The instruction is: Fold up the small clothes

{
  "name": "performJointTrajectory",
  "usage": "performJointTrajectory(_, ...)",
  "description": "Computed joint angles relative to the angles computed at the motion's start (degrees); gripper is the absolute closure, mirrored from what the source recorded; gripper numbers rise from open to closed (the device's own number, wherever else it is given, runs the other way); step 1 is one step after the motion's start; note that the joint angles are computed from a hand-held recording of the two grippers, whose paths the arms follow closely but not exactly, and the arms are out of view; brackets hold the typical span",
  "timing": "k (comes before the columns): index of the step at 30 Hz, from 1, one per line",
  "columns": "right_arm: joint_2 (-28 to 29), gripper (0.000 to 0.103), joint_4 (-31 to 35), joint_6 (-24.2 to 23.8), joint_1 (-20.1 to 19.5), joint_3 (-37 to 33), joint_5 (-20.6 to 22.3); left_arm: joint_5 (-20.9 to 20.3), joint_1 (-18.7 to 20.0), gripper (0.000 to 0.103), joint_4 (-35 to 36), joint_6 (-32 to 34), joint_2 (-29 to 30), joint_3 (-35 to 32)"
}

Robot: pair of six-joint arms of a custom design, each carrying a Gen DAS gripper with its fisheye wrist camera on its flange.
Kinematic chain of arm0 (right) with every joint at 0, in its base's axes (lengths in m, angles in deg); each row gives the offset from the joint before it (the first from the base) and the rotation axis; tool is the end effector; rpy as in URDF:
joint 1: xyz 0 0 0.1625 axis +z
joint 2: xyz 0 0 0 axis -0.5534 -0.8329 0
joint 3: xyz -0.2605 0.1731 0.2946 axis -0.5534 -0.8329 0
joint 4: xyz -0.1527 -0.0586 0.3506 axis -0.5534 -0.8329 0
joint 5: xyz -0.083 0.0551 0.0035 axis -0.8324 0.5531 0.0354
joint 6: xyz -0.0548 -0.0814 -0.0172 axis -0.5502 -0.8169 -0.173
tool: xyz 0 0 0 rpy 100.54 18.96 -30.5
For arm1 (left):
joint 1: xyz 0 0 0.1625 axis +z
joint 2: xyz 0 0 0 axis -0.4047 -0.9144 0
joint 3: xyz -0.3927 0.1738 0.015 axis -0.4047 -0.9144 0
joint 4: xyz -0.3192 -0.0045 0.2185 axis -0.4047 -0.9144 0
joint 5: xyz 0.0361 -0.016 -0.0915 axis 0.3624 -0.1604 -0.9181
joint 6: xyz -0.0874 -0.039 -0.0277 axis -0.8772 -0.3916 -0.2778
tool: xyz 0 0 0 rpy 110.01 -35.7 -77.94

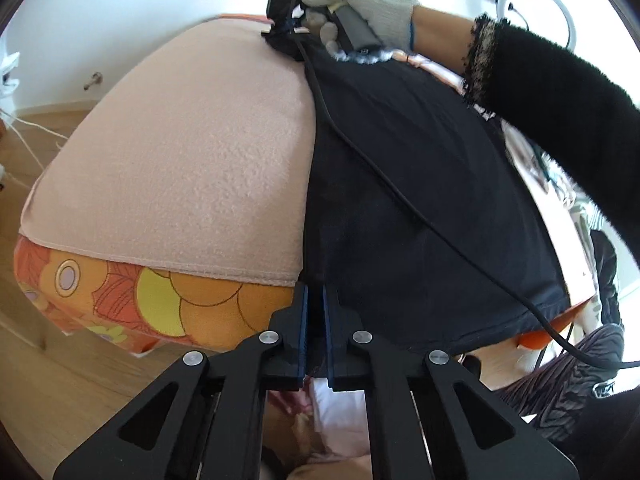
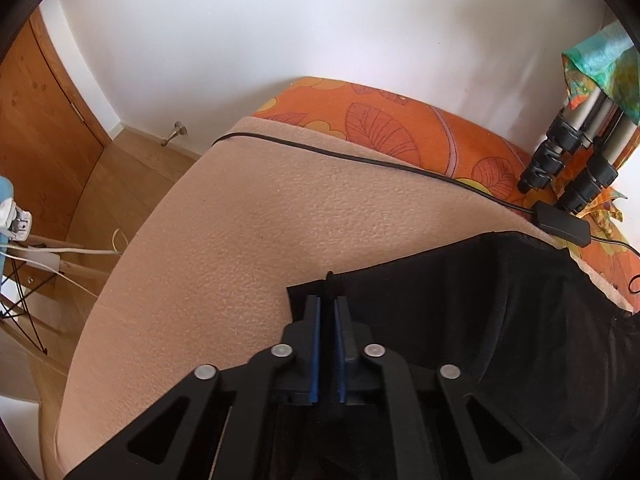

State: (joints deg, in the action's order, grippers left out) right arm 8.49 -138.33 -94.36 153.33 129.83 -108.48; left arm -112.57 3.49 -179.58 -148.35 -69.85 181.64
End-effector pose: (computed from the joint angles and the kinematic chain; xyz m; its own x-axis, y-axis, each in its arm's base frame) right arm 0.3810 -0.4940 -0.0012 -0.5358 -0.7107 0.4559 -0.7446 0.6523 0.1419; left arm -0.2777 -0.0788 0.0845 -0.8701 -0.2867 -0.4010 0.0468 0.7618 -0.6462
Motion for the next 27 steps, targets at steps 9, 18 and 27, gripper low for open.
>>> performJointTrajectory(9,-2.8,0.103,-3.4,-1.7,-0.4,1.0,2.6,5.0,-3.2,0.101,-2.4,-0.7,-1.5,1.1)
performJointTrajectory(18,-7.2,0.103,-5.1,-2.6,-1.8,1.4,2.3,10.6,0.9,0.101,-10.4,9.1,1.7,-0.1)
performJointTrajectory(27,-13.0,0.103,-8.6,-7.3,-5.5,4.4,-1.6,12.6,7.0,0.101,-26.6,25.4,7.9,-0.8)
